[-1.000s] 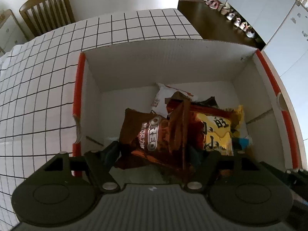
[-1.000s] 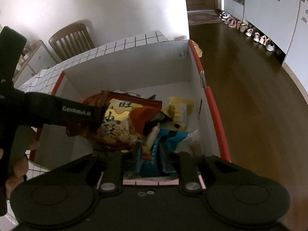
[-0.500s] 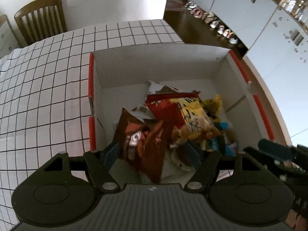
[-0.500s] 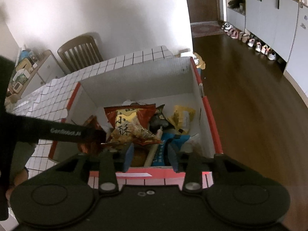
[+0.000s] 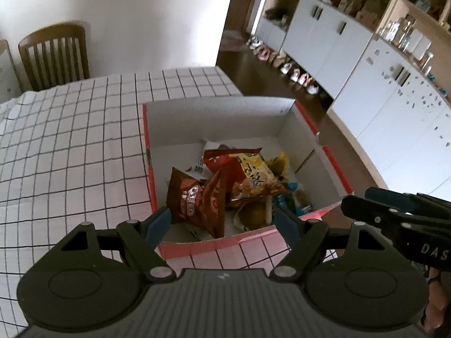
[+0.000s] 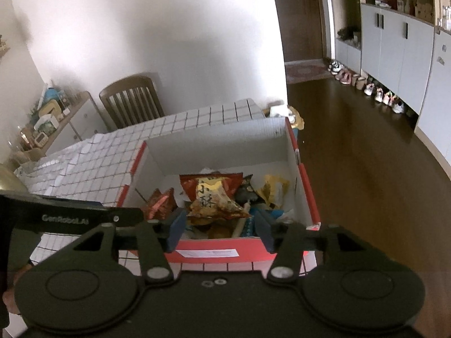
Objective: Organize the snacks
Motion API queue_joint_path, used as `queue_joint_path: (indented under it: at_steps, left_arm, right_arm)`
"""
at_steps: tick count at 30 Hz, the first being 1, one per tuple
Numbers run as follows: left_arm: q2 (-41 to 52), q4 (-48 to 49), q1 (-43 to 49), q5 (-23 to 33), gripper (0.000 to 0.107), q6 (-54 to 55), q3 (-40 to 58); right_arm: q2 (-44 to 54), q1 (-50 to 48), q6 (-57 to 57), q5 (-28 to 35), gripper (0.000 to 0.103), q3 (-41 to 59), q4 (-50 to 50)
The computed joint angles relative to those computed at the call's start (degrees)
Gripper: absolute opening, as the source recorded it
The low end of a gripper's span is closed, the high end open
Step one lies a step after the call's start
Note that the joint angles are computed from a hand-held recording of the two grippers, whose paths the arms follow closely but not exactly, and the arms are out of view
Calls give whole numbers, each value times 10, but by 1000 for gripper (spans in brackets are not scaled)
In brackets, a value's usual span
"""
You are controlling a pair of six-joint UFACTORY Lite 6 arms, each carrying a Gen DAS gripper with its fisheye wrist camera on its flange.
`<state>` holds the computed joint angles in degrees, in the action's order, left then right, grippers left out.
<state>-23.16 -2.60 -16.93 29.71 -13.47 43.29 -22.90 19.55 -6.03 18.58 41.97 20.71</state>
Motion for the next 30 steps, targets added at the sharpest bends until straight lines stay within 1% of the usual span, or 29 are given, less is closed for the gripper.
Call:
queue_joint_path:
  at_steps: [2, 8, 9, 13, 16, 17, 18, 19, 21, 22, 24, 26, 28, 30]
  left_arm:
    - [-35, -6, 2, 7, 87, 6, -15]
    - [-131, 24, -4, 21, 91, -30, -53]
    - [-148, 27, -5, 24, 91, -33, -58]
    - [-202, 45, -5, 36, 91, -42, -73]
    - [-241, 62, -13, 48, 92, -57, -84]
    - [-254, 82, -25, 51, 99, -76, -88]
    - [-264, 94, -33, 52, 103, -85, -91]
    - [-277, 94, -37, 50, 103, -82, -97]
    - [-309, 105, -47, 51, 103, -84, -110]
    - [-316, 126, -62, 54, 103, -106, -113]
    - [-333, 146, -85, 65, 103, -131, -117]
    - [-344, 139, -92, 75, 103, -132, -119]
    - [-353, 123, -91, 78, 103, -120, -122]
    - [-362, 136, -103, 84, 103, -136, -126]
  right_arm:
    - [-24, 7, 23, 1, 58, -9, -17]
    - [-85, 46, 144, -6, 66, -36, -140]
    - [-94, 52, 167, -6, 69, -40, -167]
    - [-133, 101, 341, -5, 81, -55, -343]
    - [-158, 129, 422, -2, 88, -66, -423]
    - [-167, 143, 460, 2, 90, -70, -458]
    - [-174, 154, 493, 6, 94, -72, -488]
    - [-181, 164, 525, 9, 96, -75, -518]
    - [-196, 179, 574, 11, 99, -82, -556]
    - [-204, 185, 597, 11, 101, -85, -575]
    - [-221, 187, 614, 10, 101, -93, -589]
    - [-235, 207, 684, 22, 103, -103, -653]
    - [-245, 214, 709, 31, 103, -110, -675]
    - [-245, 223, 730, 43, 103, -110, -688]
